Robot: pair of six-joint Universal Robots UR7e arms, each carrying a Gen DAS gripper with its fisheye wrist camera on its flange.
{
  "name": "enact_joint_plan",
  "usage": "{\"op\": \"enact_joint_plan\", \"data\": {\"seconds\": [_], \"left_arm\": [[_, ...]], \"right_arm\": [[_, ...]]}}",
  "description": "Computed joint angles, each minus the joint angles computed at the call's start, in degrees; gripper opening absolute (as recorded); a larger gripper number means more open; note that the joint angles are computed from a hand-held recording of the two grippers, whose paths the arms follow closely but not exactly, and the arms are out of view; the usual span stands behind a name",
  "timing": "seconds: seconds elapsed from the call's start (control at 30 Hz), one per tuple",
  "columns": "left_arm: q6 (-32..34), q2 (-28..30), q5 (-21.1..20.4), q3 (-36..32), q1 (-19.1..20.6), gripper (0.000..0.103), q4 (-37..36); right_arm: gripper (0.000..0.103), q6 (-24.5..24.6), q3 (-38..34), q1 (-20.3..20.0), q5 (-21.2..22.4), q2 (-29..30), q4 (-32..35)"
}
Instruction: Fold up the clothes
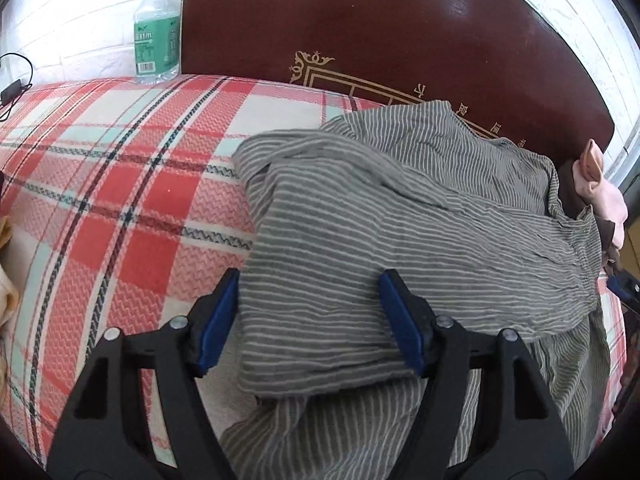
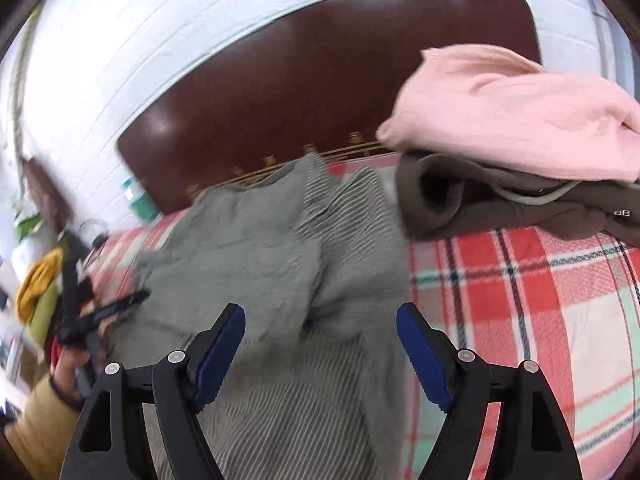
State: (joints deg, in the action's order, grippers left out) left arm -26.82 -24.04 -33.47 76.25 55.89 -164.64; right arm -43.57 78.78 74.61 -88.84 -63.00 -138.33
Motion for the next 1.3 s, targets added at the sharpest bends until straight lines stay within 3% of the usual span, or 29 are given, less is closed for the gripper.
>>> {"op": "enact_joint_plan", "data": {"seconds": [0.1, 0.13, 0.17, 0.23, 0.33, 0.43, 0.5, 0.57, 0.6, 0.77, 0.9, 1.0, 1.1, 1.3], "left_arm": [[0.06, 0.19, 0.65, -0.29, -0.14, 0.072, 0.9], [0.15, 0.19, 0.65, -0.26, -0.14, 0.072, 0.79], [0.25, 0.2, 0.65, -0.21, -0.14, 0.072, 0.64], [0.46, 0.2, 0.65, -0.12, -0.13, 0.072, 0.35], [0.58, 0.38, 0.98, -0.44, -0.11, 0.072, 0.7], [0.47, 0.39, 2.26, -0.16, -0.65, 0.072, 0.8], [2.44, 0.09, 2.9, 1.45, -1.84, 0.072, -2.89], [6.13, -0.42, 2.91, 3.81, -3.8, 0.072, -8.09], [7.67, -0.66, 2.74, 4.96, -4.97, 0.072, -9.77], [13.67, -1.15, -4.36, 8.53, -10.05, 0.072, -10.8], [16.63, 0.41, -15.49, 7.68, -12.33, 0.072, -9.63], [18.15, 2.89, -20.68, 5.14, -13.44, 0.072, -8.3], [18.7, 4.99, -24.16, 2.93, -14.24, 0.072, -6.61], [15.52, 6.3, -25.61, 2.7, -14.97, 0.072, -4.28]], "right_arm": [[0.072, 4.1, -5.35, 0.33, -2.37, 4.2, 2.54], [0.062, 4.46, -6.69, 0.53, -3.74, 5.45, 3.36], [0.043, 4.16, -7.33, 0.77, -5.49, 6.39, 3.08], [0.022, 2.81, -7.36, 0.74, -7.82, 7.26, 1.44], [0.016, 4.34, -8.63, -0.44, -5.47, 7.03, 3.62], [0.016, 5.43, -9.12, -0.91, -5.76, 6.93, 4.64], [0.023, 5.84, -9.1, -0.95, -6.18, 6.58, 5.58], [0.048, 6.4, -8.15, -1.54, -3.53, 4.74, 6.74], [0.052, 6.69, -7.64, -1.88, -2.02, 3.77, 7.29], [0.067, -0.25, -2.9, -4.81, 5.84, -4.28, 14.49], [0.07, -6.6, 1.0, -8.04, 11.68, -11.37, 21.43], [0.076, -10.52, 5.18, -9.69, 13.35, -16.42, 22.71], [0.077, -13.07, 8.01, -10.68, 10.74, -19.75, 25.37], [0.077, -16.28, 15.03, -14.57, 4.47, -24.94, 28.21]]}}
